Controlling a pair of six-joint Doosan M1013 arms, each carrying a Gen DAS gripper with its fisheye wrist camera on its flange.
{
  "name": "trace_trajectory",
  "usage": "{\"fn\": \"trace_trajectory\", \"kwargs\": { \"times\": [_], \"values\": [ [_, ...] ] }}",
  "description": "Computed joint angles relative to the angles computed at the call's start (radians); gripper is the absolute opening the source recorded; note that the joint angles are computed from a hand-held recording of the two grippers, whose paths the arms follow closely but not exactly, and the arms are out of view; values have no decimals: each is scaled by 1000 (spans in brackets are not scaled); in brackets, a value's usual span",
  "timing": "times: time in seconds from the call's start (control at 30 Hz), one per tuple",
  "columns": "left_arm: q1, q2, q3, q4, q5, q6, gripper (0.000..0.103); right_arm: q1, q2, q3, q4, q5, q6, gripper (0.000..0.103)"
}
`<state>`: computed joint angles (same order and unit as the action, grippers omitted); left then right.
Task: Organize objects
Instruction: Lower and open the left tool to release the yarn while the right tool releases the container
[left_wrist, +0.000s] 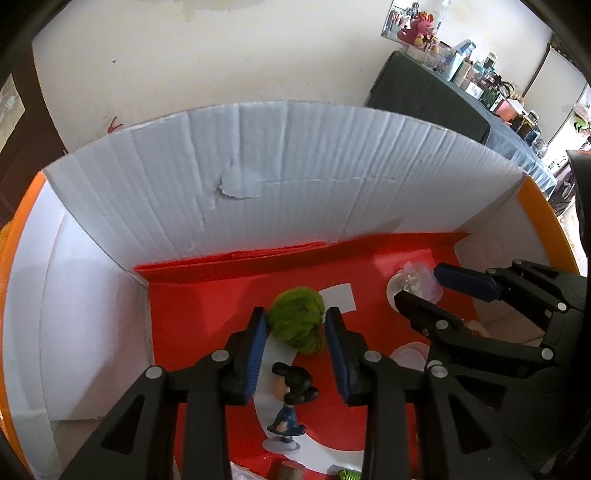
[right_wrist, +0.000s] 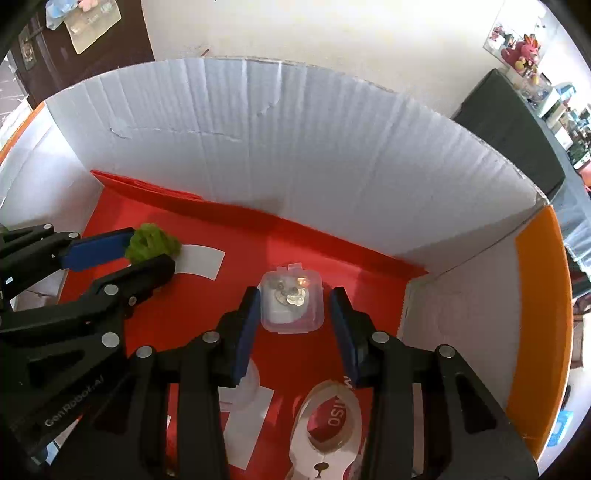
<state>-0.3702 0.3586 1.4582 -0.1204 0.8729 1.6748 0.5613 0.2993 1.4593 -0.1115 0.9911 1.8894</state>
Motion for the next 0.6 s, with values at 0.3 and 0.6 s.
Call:
{"fn": "trace_trajectory", "kwargs": {
  "times": [0.3, 0.6],
  "values": [
    [0, -23, 10, -9, -14, 10, 38, 6, -59, 47, -14, -3, 19, 38],
    [1, -60, 24, -16, -30, 11, 40, 30, -125, 83, -55, -5, 69, 44]
  ]
}}
